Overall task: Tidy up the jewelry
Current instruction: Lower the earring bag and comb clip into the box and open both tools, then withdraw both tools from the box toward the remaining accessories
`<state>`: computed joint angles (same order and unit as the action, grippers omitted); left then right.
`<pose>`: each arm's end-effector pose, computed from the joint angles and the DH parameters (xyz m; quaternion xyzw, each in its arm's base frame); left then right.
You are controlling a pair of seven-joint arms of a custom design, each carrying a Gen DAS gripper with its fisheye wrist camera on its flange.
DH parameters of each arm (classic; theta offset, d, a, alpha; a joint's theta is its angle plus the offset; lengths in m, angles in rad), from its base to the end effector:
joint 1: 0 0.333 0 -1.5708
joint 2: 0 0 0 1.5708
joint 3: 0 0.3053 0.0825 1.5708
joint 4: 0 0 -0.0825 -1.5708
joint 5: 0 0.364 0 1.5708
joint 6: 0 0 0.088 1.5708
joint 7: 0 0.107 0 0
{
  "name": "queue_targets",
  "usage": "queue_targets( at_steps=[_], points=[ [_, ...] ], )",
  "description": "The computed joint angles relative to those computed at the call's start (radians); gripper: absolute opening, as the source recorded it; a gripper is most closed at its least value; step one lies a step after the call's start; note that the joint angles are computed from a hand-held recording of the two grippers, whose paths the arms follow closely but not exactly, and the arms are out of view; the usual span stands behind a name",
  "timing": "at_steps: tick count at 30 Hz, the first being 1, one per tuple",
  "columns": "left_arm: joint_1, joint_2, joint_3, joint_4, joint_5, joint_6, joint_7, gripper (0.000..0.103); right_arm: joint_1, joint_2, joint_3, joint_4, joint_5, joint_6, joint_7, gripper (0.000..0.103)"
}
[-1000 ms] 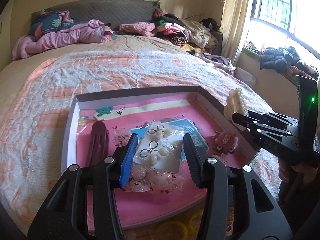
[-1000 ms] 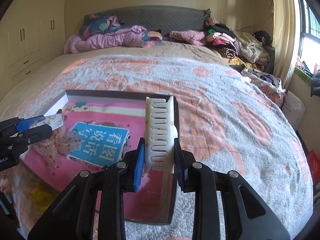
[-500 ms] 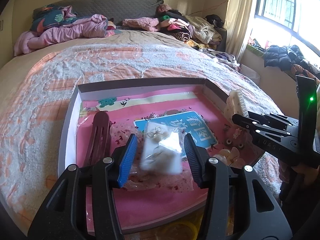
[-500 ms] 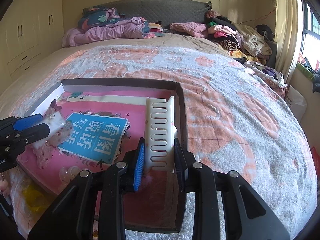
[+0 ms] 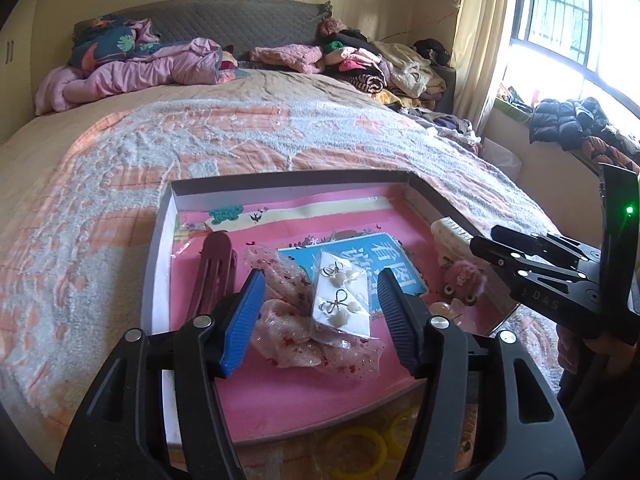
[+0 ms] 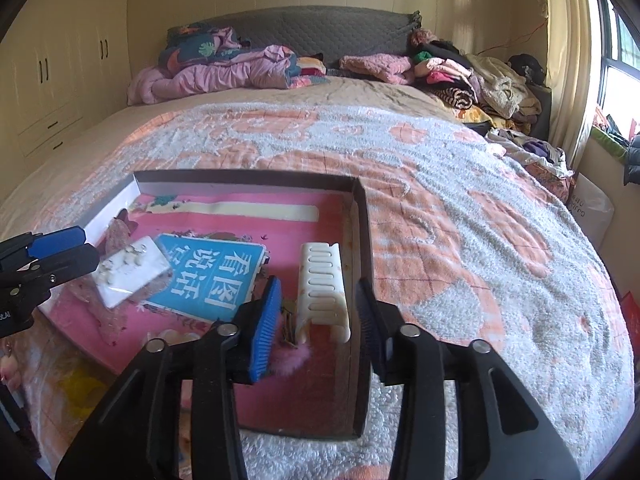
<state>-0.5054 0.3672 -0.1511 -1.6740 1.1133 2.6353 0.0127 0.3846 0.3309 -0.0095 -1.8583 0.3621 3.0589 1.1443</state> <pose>0.5286 -0.4193 0.4486 -0.6609 0.6057 -0.3588 0.2600 0.6215 0.2154 0.4453 -0.7687 0.4790 -0.2401 0.3492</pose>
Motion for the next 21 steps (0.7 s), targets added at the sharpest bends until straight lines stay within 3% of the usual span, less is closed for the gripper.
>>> queue_targets(
  at_steps=[5, 11, 16, 19, 21],
  points=[
    [-0.008, -0.035, -0.003, -0.018, 0.023, -0.027, -0.022, 0.052, -0.023, -0.049, 0.033, -0.05, 0.036, 0.043, -0.038, 0.053],
    [-0.013, -0.079, -0.021, -0.039, 0.057, -0.07, -0.055, 0.061, -0.102, -0.124, 0.14, -0.118, 0.177, 0.114, -0.166, 0.074],
    [-0.016, -0.128, -0.041, -0.066, 0.103, -0.11, -0.103, 0.073, -0.296, -0.181, 0.39, -0.134, 0.516, 0.172, -0.498, 0.087],
    [-0.018, -0.154, -0.057, -0.078, 0.128, -0.147, -0.129, 0.081, -0.419, -0.207, 0.553, -0.098, 0.863, 0.197, -0.839, 0.093],
    [-0.019, -0.171, -0.068, -0.086, 0.145, -0.169, -0.149, 0.086, -0.436, -0.227, 0.577, -0.078, 1.028, 0.193, -0.994, 0.094]
  ],
)
